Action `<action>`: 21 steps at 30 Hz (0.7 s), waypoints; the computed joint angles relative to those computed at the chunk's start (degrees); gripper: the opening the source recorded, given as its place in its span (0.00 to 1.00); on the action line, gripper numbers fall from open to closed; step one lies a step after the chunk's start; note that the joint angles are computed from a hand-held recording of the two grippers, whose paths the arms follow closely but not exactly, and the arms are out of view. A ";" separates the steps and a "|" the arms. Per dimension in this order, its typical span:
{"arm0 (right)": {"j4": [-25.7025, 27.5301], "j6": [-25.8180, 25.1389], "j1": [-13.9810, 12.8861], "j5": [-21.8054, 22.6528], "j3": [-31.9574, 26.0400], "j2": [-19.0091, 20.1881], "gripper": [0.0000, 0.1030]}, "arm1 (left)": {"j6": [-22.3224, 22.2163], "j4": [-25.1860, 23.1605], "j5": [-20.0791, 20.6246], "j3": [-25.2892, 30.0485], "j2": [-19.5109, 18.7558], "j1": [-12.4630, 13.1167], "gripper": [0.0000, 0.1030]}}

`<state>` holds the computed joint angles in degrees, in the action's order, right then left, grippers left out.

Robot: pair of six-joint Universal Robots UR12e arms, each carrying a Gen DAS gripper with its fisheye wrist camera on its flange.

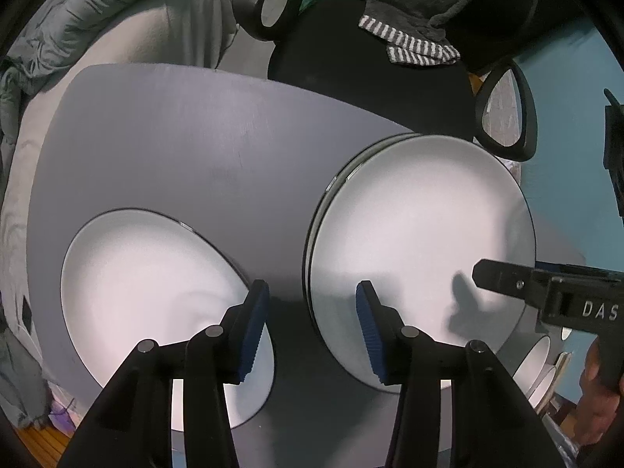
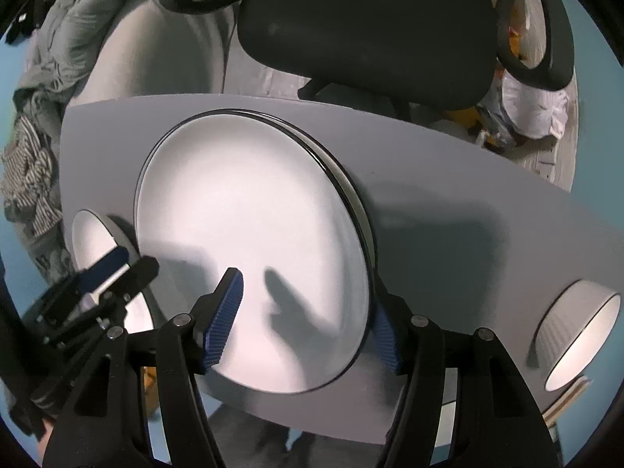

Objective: Organize plates and bowls

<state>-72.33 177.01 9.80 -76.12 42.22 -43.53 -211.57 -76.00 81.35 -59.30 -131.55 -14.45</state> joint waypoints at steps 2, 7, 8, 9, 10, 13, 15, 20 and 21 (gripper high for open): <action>-0.66 0.37 -0.06 0.36 0.68 -0.45 0.64 | -0.19 -0.26 -0.17 -0.19 0.24 -0.10 0.46; -2.50 1.08 -0.35 -0.01 3.33 -2.17 0.68 | -0.61 -0.24 0.34 -0.97 1.06 -0.36 0.50; -2.86 1.08 -0.41 -0.04 3.84 -2.49 0.68 | -0.71 -0.24 0.26 -1.27 1.29 -0.35 0.50; -3.38 1.17 -0.41 -0.19 4.48 -2.90 0.68 | -0.77 -0.24 0.17 -1.50 1.48 -0.33 0.50; -3.98 1.31 -0.44 -0.37 5.11 -3.29 0.68 | -0.86 -0.25 0.07 -1.77 1.72 -0.31 0.50; -5.41 1.49 -0.63 -0.42 6.96 -4.49 0.68 | -1.27 0.11 0.36 -2.65 2.58 -0.36 0.53; -6.65 1.30 -0.70 -0.69 8.54 -5.57 0.68 | -1.63 1.09 0.78 -3.70 3.46 -0.45 0.57; -8.24 0.12 -0.88 -1.43 11.08 -7.49 0.68 | -2.99 1.65 0.96 -5.57 5.31 -0.77 0.58; -8.62 -0.25 -0.92 -1.48 11.81 -8.04 0.68 | -3.16 1.78 1.18 -5.74 5.53 -0.86 0.60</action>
<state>-80.94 176.76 8.88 -77.61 54.04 -51.58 -214.73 -74.22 82.53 -65.04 -126.02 -15.31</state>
